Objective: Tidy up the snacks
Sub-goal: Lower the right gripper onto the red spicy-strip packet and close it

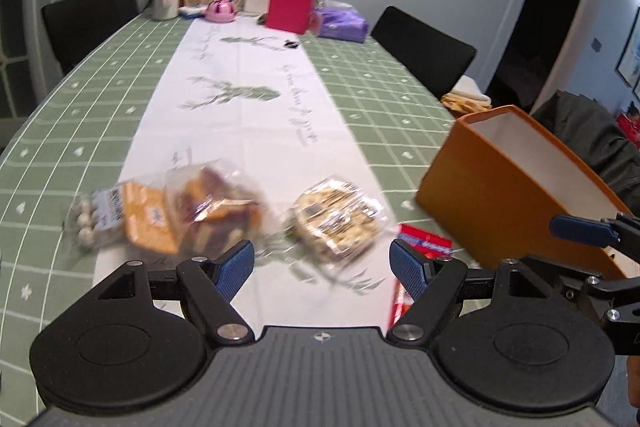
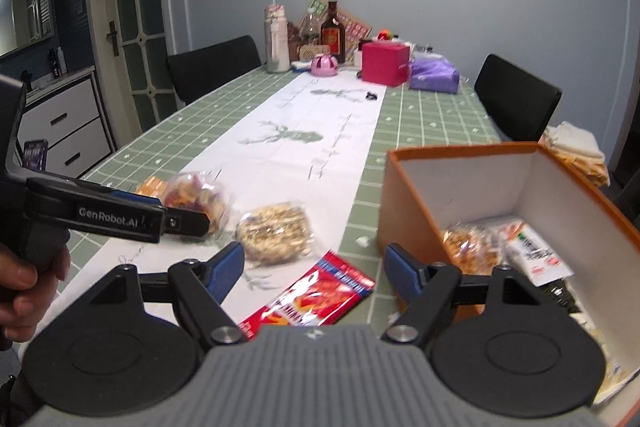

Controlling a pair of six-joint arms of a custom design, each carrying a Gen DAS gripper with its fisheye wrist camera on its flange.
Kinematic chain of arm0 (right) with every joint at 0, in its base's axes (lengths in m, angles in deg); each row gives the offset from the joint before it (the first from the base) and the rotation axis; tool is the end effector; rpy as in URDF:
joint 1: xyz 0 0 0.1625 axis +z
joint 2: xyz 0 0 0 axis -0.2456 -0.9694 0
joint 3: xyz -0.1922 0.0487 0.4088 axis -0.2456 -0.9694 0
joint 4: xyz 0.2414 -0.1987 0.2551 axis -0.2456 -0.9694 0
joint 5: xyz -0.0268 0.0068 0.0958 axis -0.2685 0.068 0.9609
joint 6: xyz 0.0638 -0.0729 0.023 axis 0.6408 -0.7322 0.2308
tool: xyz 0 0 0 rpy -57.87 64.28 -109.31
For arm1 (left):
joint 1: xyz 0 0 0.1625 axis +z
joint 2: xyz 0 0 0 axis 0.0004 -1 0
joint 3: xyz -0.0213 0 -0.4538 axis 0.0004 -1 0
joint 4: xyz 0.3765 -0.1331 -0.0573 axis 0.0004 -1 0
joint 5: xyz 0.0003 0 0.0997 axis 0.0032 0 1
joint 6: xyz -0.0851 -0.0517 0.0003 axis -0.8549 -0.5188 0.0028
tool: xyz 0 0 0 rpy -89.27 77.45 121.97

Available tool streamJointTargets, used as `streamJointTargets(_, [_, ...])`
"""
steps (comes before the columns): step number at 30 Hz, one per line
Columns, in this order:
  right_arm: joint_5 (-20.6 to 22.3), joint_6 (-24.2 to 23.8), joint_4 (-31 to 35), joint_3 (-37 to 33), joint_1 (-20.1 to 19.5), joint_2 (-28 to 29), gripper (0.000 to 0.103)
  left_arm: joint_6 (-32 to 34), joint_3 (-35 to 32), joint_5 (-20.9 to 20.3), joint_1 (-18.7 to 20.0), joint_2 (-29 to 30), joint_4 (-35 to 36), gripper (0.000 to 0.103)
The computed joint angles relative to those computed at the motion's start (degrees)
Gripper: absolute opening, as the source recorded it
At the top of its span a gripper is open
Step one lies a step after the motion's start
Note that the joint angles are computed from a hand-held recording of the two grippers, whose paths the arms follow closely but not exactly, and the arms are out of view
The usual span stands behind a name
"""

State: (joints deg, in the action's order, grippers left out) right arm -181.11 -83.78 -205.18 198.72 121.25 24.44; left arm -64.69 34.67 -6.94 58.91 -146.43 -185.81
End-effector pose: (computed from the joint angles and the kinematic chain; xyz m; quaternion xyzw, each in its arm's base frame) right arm 0.2213 -0.4606 0.1098 0.1722 -0.8371 0.4283 0.2935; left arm -0.1379 -0.5666 0.1901 0.3081 0.8991 -0.2638 0.1646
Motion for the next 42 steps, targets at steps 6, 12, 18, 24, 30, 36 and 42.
streamJointTargets(6, [1.08,2.36,2.07,-0.73,-0.92,1.92,0.076,-1.07,0.78,0.71,2.5,-0.78,0.91,0.09])
streamJointTargets(12, [0.71,4.55,3.97,-1.34,-1.83,3.37,0.076,-1.5,0.9,1.78,3.86,-0.96,1.19,0.09])
streamJointTargets(18, [-2.33,7.25,3.79,-2.74,-2.16,5.86,0.081,-1.82,1.0,1.91,4.61,-0.93,1.54,0.09])
streamJointTargets(24, [-5.26,14.18,4.18,-5.96,-2.69,9.15,0.086,-2.06,0.86,1.63,4.9,-0.78,1.79,0.09])
streamJointTargets(30, [-6.34,16.63,2.17,-9.35,-2.83,12.19,0.087,-2.01,0.72,2.33,5.03,-0.55,1.98,0.09])
streamJointTargets(36, [-10.71,8.27,0.26,-13.74,-2.03,15.41,0.074,-2.25,0.88,2.83,5.04,-0.31,1.82,0.09])
streamJointTargets(42, [-8.63,4.78,-1.68,-12.03,-2.68,14.9,0.065,-2.57,0.76,3.04,5.24,-0.15,1.92,0.09])
